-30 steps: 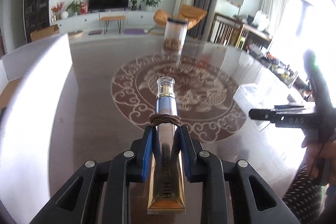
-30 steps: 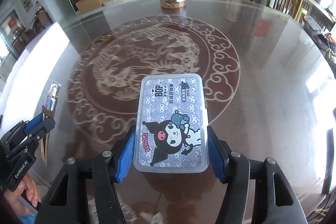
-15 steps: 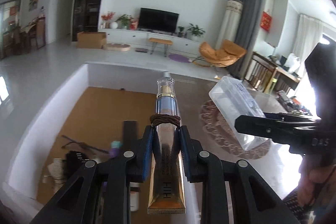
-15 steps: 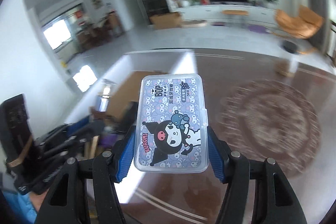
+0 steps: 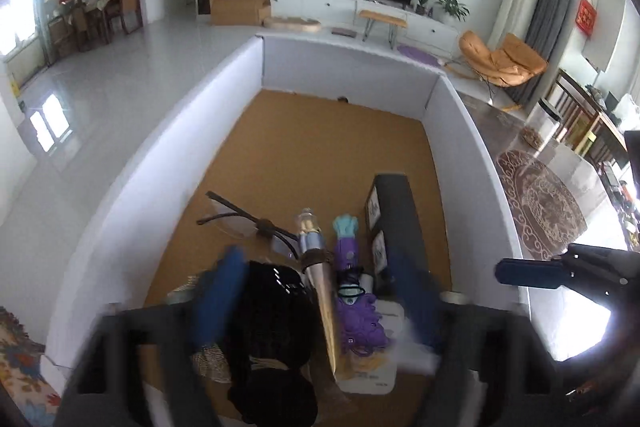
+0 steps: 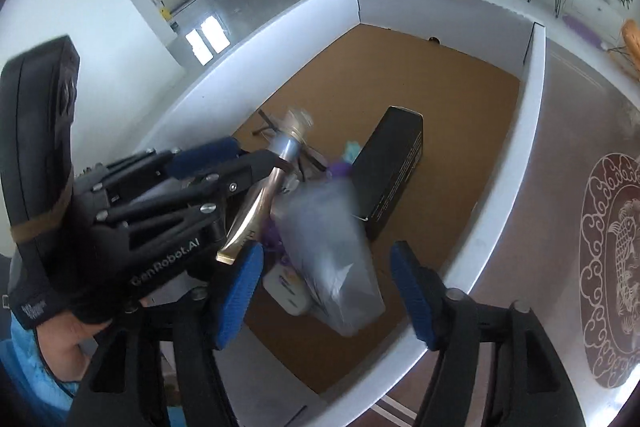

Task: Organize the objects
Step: 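Carry cream tube and Kuromi box into the cardboard box and open both tools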

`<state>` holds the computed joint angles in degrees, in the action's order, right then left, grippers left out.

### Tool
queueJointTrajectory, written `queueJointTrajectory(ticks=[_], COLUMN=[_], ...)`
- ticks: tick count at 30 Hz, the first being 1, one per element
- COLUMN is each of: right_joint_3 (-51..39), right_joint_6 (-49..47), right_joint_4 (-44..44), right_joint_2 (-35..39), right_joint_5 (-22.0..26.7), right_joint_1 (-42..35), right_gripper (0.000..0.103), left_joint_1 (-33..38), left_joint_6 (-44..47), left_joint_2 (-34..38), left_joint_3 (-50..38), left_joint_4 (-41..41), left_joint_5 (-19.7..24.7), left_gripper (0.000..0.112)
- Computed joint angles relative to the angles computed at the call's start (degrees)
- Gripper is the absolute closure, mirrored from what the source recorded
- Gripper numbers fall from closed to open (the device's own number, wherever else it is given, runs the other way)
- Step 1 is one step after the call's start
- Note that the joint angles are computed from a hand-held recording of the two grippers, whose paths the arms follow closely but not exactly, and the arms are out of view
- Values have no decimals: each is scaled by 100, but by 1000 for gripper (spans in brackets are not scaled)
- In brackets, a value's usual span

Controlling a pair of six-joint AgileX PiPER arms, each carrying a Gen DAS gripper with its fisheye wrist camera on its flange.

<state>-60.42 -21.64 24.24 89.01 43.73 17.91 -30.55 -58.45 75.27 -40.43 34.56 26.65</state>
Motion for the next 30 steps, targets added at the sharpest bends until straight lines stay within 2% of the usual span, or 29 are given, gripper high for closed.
queueJointTrajectory(ticks=[2,5,6,10,12,14,19,26,30], right_joint_3=[-61,-249,-277,-391,-377,-356,-219,-125,-130], right_joint_6=[24,175,218,305,404,444,618,581,532], right_joint_4=[-66,-252,-291,-361,-434,-485,-799,-857,-794], right_joint_2=[-105,-159,-196,-274,-324,-316,-419,-552,-589], right_joint_5=[83,177,216,369,383,380,360,317,307], right_joint_1=[-89,-117,-117,-163,-146,-147,-47,-65,-68], right_gripper=[23,20,19,17,17,17,17,17,17], left_joint_1=[-186,-487,-568,-474,-783,-1115,-1206,-959,-1331], left_joint_6=[-588,-908,-1014,-580,-742,-813,-555,-377,-1020], left_joint_2=[-115,-64,30,75,273,346,169,-101,-357], left_joint_3=[-47,-386,-585,-894,-1116,-1104,-1018,-931,-822], left_joint_4=[591,766,726,11,96,381,25,-305,187], left_joint_5=[299,1314,1744,2489,3332,3658,3367,2974,3279], left_gripper=[16,11,11,11,11,11,11,11,11])
